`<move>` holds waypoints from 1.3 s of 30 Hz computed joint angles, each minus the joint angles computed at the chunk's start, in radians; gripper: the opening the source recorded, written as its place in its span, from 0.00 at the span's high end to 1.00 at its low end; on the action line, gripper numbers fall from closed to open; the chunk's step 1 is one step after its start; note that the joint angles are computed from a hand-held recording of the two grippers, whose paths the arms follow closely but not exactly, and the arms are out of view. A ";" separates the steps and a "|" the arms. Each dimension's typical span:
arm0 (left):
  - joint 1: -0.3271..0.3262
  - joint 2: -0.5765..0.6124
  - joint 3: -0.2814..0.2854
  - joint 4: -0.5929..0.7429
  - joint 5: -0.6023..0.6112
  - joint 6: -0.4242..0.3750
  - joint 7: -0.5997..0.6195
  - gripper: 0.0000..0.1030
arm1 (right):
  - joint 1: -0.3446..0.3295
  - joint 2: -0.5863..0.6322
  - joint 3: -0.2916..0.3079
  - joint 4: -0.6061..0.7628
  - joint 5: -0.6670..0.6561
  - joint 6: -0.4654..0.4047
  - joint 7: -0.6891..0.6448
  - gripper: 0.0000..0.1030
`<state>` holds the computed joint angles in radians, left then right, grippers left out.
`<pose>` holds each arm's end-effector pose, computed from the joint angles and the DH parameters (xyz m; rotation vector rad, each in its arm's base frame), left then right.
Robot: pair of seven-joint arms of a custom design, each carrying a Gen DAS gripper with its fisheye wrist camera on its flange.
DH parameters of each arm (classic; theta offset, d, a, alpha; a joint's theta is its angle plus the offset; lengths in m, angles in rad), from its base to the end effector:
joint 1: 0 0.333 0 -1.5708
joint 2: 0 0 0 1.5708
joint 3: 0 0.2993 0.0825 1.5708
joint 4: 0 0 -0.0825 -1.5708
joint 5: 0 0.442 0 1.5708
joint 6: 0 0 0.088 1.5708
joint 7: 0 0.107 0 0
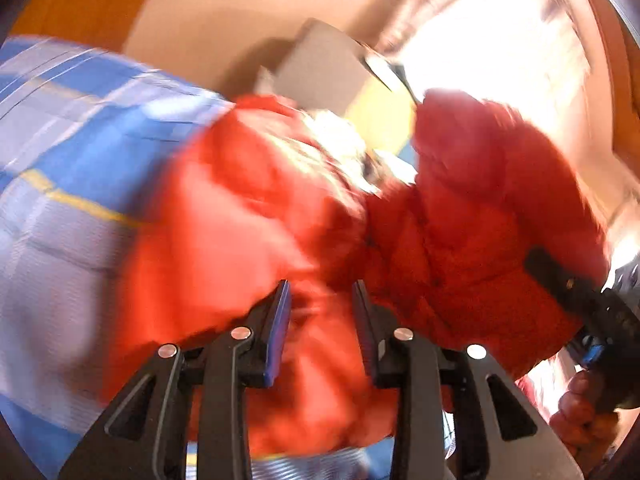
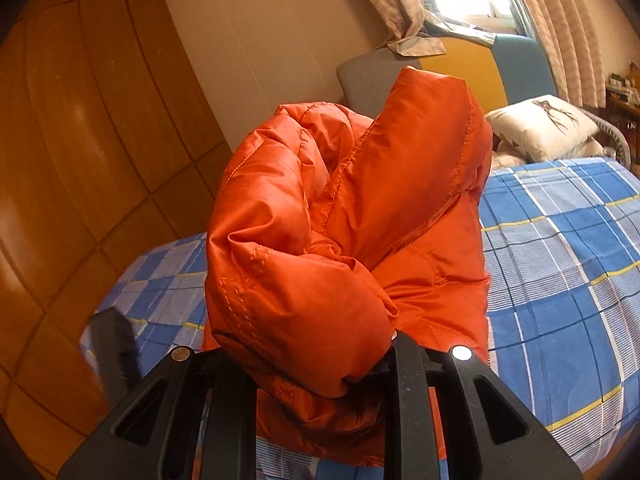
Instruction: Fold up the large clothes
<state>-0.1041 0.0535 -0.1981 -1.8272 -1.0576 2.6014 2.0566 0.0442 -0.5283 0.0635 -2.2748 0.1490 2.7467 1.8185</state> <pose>0.6531 -0.1825 0.5395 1.8537 -1.9348 1.5527 0.5049 0.0545 0.6525 -1.3612 1.7299 -0.5995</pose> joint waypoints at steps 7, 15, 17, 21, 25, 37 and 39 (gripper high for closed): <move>0.020 -0.025 0.021 -0.078 -0.038 0.002 -0.041 0.95 | 0.027 0.038 0.031 0.031 -0.035 -0.021 -0.026 0.80; 0.013 -0.057 0.033 -0.134 -0.136 -0.025 -0.002 0.97 | 0.049 0.084 0.067 0.058 -0.093 -0.061 -0.001 0.80; 0.012 -0.066 0.041 -0.145 -0.162 -0.036 0.012 0.99 | 0.060 0.101 0.071 0.067 -0.105 -0.076 0.003 0.80; 0.013 -0.119 0.067 -0.209 -0.222 -0.057 0.049 0.99 | 0.087 0.138 0.069 0.086 -0.114 -0.100 0.005 0.80; 0.010 -0.164 0.092 -0.266 -0.243 -0.065 0.046 0.99 | 0.107 0.179 0.060 0.110 -0.121 -0.122 -0.002 0.80; -0.002 -0.364 0.156 -0.438 0.084 0.009 -0.195 0.71 | 0.130 0.235 0.068 0.144 -0.256 -0.183 0.007 0.74; 0.000 -0.409 0.171 -0.469 0.157 0.014 -0.230 0.71 | 0.140 0.215 0.055 0.135 -0.239 -0.173 -0.026 0.71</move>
<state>-0.1044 -0.3556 -0.0273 -2.2966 -0.9009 2.6151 1.8265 0.1838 -0.3134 0.1183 -2.1399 -0.0895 2.5732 1.7927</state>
